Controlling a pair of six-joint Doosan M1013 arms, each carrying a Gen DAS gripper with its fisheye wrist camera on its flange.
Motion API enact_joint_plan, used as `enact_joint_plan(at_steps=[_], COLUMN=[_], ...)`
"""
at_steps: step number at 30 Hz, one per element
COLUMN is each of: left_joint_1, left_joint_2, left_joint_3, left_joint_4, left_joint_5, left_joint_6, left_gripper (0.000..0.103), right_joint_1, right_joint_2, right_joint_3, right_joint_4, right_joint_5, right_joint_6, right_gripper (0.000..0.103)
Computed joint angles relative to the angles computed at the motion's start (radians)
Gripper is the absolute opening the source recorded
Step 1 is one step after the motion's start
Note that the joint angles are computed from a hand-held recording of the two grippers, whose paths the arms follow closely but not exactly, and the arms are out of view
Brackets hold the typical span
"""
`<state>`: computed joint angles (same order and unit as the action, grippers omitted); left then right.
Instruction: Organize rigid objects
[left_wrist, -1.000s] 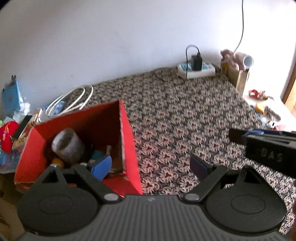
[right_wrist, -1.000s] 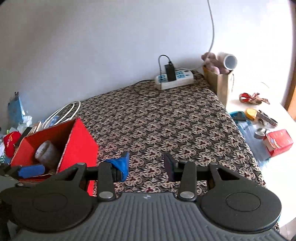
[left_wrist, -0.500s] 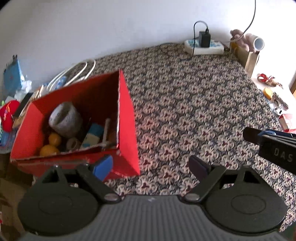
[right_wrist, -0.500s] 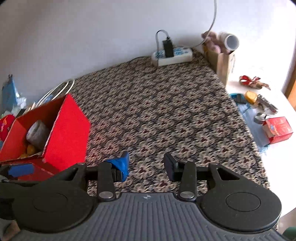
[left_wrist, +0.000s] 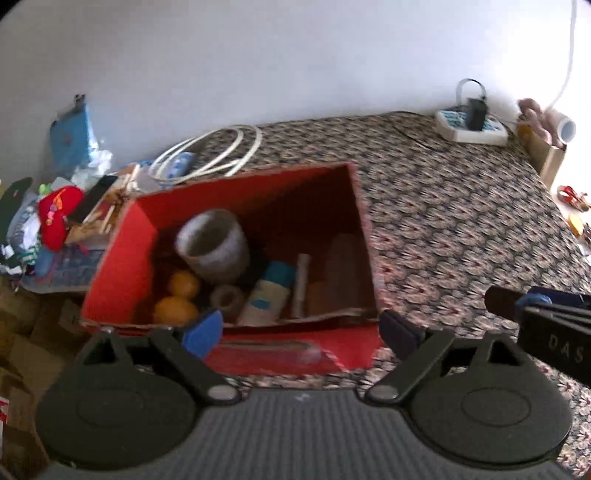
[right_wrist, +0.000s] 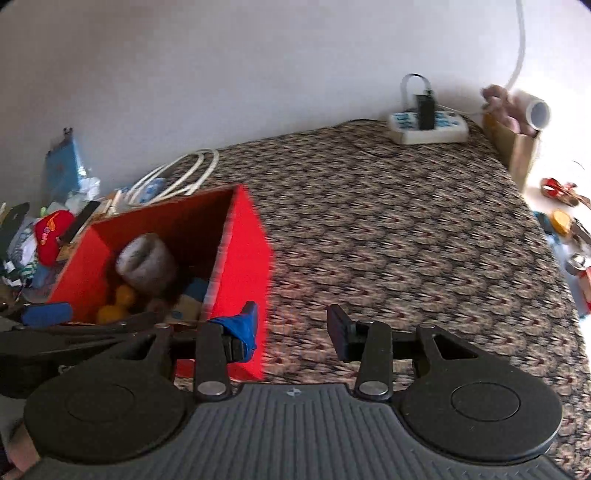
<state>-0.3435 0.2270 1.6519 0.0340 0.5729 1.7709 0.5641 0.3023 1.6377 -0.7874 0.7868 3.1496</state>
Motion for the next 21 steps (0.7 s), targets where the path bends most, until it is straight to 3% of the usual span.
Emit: enact_joint_plan(at_steps=[12,21], left_joint_1=[0.102,0.162], left_joint_2=[0.055,0.098], left_joint_3=[-0.060,-0.100], left_joint_4=[-0.019,-0.126], left_joint_5=[-0.022,-0.013], left_joint_6=[0.081,0.241], left_gripper=[0.094,0.094], right_joint_1=[0.025,0.038], right_joint_2=[0.125,0.197], right_joint_3=[-0.172,-0.261], right_joint_4=[0.013,0.003], right_joint_5=[0.053,0.126], right_joint_6=[-0.020,0.002], right_gripper=[0.025,0.025])
